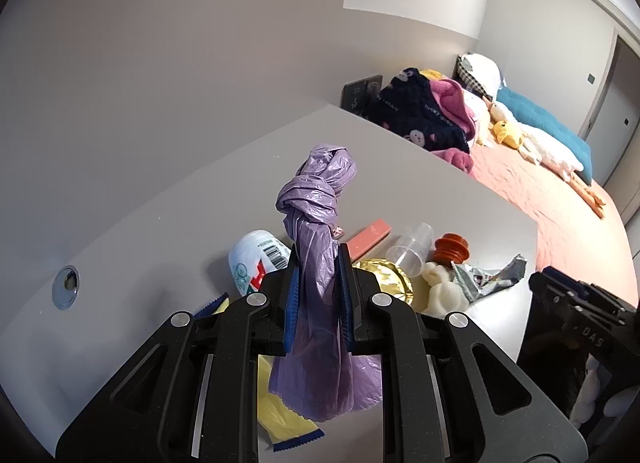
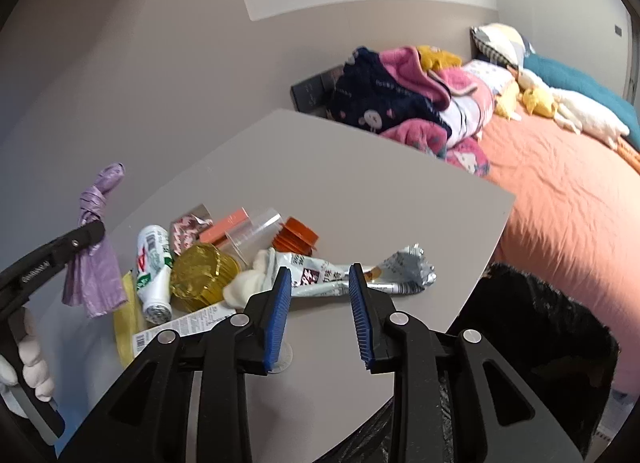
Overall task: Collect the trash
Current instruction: 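Grasp the white snack packet with the right tool while the left tool holds the purple bag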
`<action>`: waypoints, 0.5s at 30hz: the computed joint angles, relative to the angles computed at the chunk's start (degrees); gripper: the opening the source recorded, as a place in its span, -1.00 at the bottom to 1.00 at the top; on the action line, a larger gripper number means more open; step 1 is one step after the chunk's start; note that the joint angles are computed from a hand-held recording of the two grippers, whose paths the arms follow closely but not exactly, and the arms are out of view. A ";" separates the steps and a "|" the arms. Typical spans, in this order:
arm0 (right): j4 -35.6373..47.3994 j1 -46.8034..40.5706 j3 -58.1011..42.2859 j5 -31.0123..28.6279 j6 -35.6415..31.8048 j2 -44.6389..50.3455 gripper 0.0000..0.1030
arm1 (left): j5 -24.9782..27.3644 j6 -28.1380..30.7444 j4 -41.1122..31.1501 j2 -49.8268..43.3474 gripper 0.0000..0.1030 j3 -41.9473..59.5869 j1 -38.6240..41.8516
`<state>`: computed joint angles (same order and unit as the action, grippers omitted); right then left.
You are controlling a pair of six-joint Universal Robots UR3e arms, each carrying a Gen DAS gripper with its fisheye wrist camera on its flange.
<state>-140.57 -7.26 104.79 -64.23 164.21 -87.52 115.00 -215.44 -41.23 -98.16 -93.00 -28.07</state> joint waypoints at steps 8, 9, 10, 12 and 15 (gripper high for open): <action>-4.40 3.08 -0.91 -7.64 -1.24 5.18 0.07 | -2.94 2.16 1.65 -0.89 -0.69 -0.30 2.35; -4.35 3.21 -1.40 -8.30 -2.58 5.87 0.10 | -3.32 2.48 1.96 -1.21 -0.69 -0.15 2.57; -4.74 3.88 -1.82 -9.89 -4.38 6.70 0.12 | -3.59 2.80 2.14 -1.67 -0.69 0.17 2.73; -5.47 4.73 -2.12 -11.97 -6.82 7.68 0.15 | -3.91 3.14 2.50 -2.34 -0.68 0.66 2.85; -6.62 5.60 -2.69 -14.19 -9.33 9.14 0.16 | -4.94 3.70 3.25 -3.40 -0.68 1.44 3.33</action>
<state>-147.19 -1.66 102.09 -78.41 154.88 -78.37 110.06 -211.74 -37.98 -101.56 -91.56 -24.74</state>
